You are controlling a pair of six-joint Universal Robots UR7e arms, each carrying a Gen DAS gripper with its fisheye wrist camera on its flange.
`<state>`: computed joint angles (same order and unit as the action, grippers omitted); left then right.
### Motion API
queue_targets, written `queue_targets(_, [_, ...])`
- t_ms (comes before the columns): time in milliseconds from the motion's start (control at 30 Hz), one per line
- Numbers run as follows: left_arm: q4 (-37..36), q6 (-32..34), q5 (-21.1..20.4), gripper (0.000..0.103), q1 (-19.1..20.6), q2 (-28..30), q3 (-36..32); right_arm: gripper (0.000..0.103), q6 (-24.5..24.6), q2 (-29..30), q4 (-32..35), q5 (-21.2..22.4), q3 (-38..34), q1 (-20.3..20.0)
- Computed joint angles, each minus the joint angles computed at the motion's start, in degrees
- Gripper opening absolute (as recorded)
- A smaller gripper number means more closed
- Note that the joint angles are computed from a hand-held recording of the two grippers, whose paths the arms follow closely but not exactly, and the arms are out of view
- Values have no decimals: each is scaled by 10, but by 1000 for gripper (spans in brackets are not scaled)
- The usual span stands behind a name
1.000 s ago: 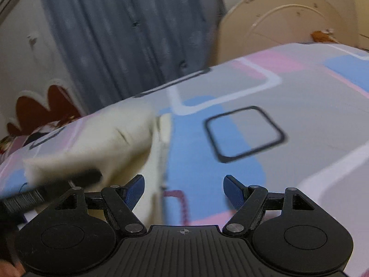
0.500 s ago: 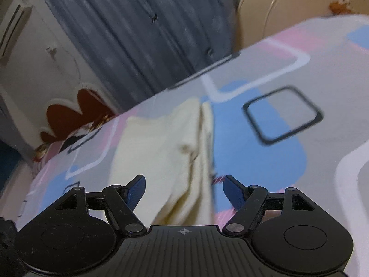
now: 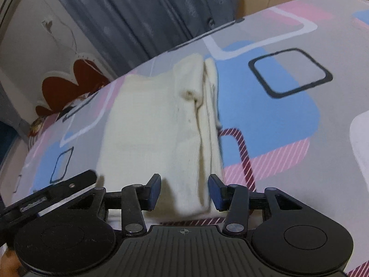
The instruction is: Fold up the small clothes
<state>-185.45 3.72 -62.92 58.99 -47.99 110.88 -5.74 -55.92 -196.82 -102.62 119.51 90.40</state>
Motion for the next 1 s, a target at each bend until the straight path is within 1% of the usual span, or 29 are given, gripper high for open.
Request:
queue_targets(33, [7, -4, 0, 54, 0, 5, -6, 46, 1, 3, 1, 3, -4, 0])
queue_targets(67, [7, -6, -2, 54, 0, 2, 0, 40, 1, 6, -1, 5, -8, 0])
queue_targets(100, [8, -8, -2, 54, 0, 4, -2, 17, 4, 9, 7, 8, -15, 1])
queue_targets(133, [8, -12, -1, 54, 0, 3, 0, 13, 10, 8, 19, 15, -21, -1])
queue_targets(200, [7, -16, -2, 54, 0, 5, -4, 12, 15, 7, 19, 16, -22, 0])
queue_targets(267, [1, -12, -7, 54, -1, 5, -5, 10, 2, 0, 6, 12, -13, 3])
queue_targets(333, [-4, -5, -14, 54, -4, 9, -8, 9, -7, -11, -21, 17, 2, 7])
queue_targets(400, [-8, 0, -16, 56, -6, 13, -9, 9, -32, -22, -43, 5, 16, 11])
queue_targets(433, [-7, 1, -14, 58, -6, 16, -9, 9, -36, -23, -38, -6, 19, 10])
queue_targets(500, [8, -1, -1, 58, -7, 23, -13, 8, -23, -22, -1, -30, 20, -1])
queue_targets(533, [21, -3, 5, 58, -7, 25, -15, 8, -27, -21, 1, -26, 24, -7])
queue_targets(567, [30, -6, 5, 58, -4, 25, -17, 8, -41, -20, -6, -30, 27, -4])
queue_targets(633, [42, -12, -4, 58, 0, 20, -22, 8, -44, -24, 12, -43, 19, 5])
queue_targets(667, [48, -17, -7, 58, 0, 16, -24, 11, -40, -29, 15, -37, 19, 6])
queue_targets(733, [42, -24, -13, 58, 1, 12, -28, 34, -34, -35, 4, -22, 18, 6])
queue_targets(767, [38, -29, -15, 58, 1, 11, -32, 56, -38, -32, -14, -18, 15, 7])
queue_targets(800, [36, -30, -18, 58, 2, 10, -38, 62, -42, -29, -27, -15, 9, 8])
queue_targets(867, [40, -27, -20, 58, 4, 16, -58, 62, -40, -19, -28, -13, -13, 10])
queue_targets(933, [45, -21, -13, 58, 4, 27, -81, 61, -40, 0, -32, -25, -45, 14])
queue_targets(1000, [55, -15, -5, 58, 7, 43, -112, 61, -41, 14, -28, -24, -71, 13])
